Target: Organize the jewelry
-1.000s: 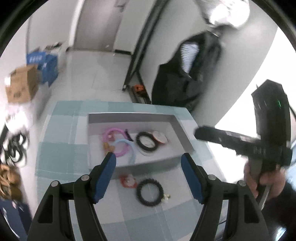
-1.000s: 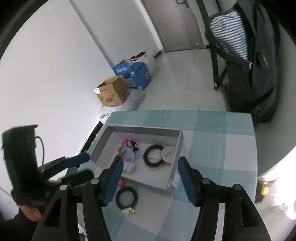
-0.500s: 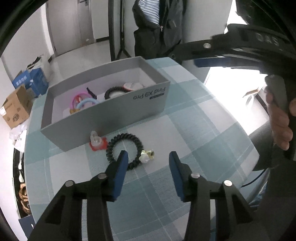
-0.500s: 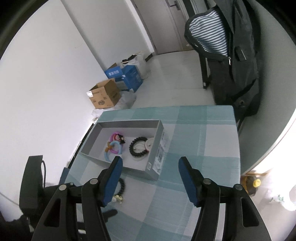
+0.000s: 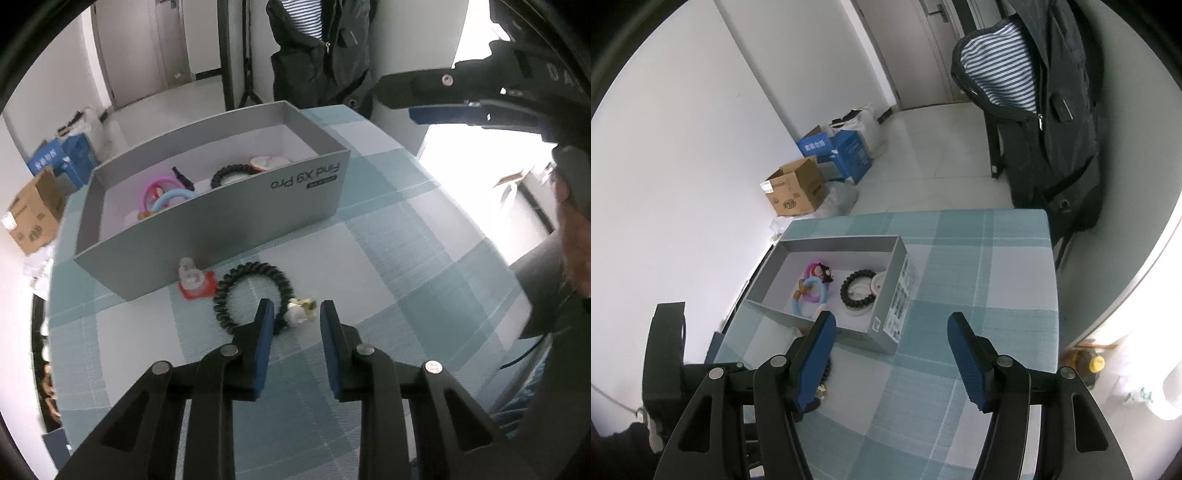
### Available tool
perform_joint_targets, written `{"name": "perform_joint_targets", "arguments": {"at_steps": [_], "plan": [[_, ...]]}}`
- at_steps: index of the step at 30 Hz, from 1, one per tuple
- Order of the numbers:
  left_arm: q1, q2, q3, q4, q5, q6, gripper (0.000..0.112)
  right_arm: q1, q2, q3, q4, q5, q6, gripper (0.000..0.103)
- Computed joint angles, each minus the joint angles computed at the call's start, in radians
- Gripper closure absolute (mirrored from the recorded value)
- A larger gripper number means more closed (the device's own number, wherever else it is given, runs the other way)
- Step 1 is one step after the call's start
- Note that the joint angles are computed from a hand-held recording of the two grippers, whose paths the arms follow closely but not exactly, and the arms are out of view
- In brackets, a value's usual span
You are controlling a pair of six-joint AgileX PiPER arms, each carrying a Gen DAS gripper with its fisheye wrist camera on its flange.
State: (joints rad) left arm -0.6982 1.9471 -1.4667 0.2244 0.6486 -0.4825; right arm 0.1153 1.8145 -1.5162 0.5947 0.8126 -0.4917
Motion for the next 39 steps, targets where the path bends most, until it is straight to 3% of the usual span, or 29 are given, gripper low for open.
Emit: {"name": "perform_joint_targets", "arguments": {"at_steps": [3, 7, 11, 14, 25, 28, 34, 39], "plan": [[-0.017, -0.001, 0.002, 0.045, 0.005, -0.020, 0.094, 0.001, 0.001, -0.001, -0.001, 0.000, 0.001, 0.041], [-0.012, 0.010, -0.009, 0.031, 0.007, -0.008, 0.104, 0.002, 0.001, -0.001, 0.000, 0.006, -0.003, 0.041], [0.021, -0.006, 0.011, -0.064, -0.023, 0.048, 0.104, 0.008, 0.001, -0.001, -0.009, 0.012, -0.005, 0.041], [0.023, -0.017, 0.020, -0.055, -0.031, 0.034, 0.104, 0.010, 0.000, 0.004, -0.013, 0.016, -0.003, 0.041], [0.070, -0.163, 0.148, -0.118, -0.179, 0.004, 0.104, 0.046, -0.010, 0.077, -0.033, 0.039, -0.060, 0.041], [0.077, -0.199, 0.188, -0.051, -0.202, -0.087, 0.104, 0.081, 0.001, 0.103, -0.050, 0.039, -0.087, 0.041], [0.095, -0.242, 0.245, -0.007, -0.246, -0.192, 0.104, 0.197, 0.011, 0.177, -0.143, -0.008, -0.104, 0.046], [0.116, -0.250, 0.264, -0.014, -0.281, -0.208, 0.104, 0.290, -0.018, 0.240, -0.259, -0.122, -0.054, 0.047]]}}
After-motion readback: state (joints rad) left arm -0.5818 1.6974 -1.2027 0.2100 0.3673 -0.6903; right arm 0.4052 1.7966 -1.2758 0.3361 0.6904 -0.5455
